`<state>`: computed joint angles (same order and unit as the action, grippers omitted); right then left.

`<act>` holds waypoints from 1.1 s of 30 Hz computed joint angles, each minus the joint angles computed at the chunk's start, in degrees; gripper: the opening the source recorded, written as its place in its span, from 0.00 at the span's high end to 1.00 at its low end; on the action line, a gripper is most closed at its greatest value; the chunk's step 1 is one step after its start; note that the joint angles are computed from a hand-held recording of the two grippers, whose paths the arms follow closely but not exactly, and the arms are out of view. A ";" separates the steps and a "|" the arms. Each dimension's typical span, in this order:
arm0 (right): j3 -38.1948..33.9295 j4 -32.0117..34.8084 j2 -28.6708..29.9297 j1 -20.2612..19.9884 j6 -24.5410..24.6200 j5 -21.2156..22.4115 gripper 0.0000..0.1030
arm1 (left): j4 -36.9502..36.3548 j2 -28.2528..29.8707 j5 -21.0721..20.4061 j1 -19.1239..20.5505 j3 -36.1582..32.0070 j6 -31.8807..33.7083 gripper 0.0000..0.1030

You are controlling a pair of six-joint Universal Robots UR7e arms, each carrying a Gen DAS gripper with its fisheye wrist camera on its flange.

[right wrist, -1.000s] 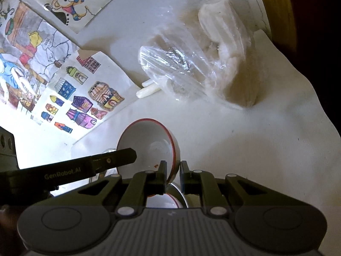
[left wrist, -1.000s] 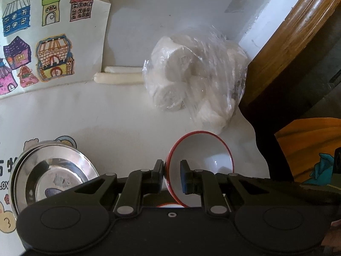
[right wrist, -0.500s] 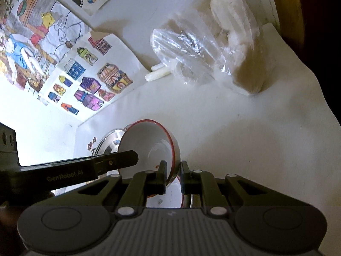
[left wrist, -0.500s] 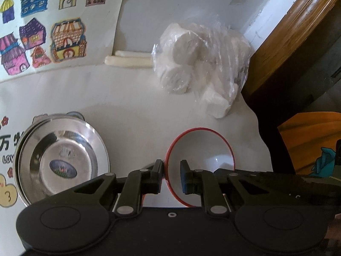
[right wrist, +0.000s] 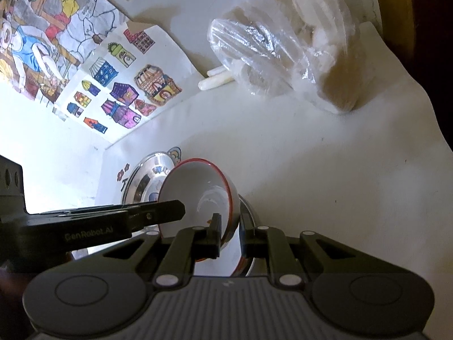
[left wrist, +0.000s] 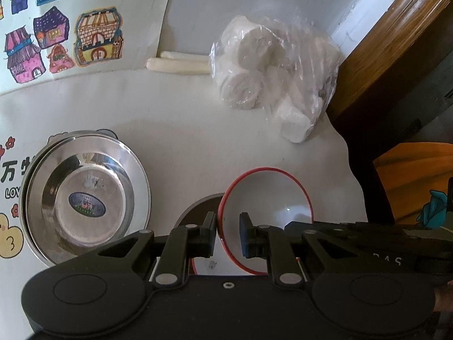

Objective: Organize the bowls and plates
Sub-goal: 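Lift the second white bowl with both grippers and carry it over the bowl stack, then lower the second white bowl into the first white bowl and open both grippers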

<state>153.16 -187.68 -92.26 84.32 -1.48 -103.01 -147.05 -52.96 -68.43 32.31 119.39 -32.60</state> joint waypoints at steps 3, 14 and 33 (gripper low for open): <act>-0.23 1.26 -0.08 0.20 -0.52 -0.07 0.84 | 0.47 -0.24 -0.03 -0.08 0.33 -0.57 0.82; -1.64 5.65 0.93 1.90 -2.02 -1.53 0.83 | 3.91 -1.40 -0.40 -0.35 1.31 -3.64 0.80; -3.02 10.80 1.44 2.15 -3.28 -1.68 0.77 | 7.75 -1.01 -0.48 -0.34 0.43 -6.89 0.77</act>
<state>150.14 -176.88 -90.82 86.48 -4.76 -104.68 -139.30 -53.97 -68.91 31.97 119.83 -39.49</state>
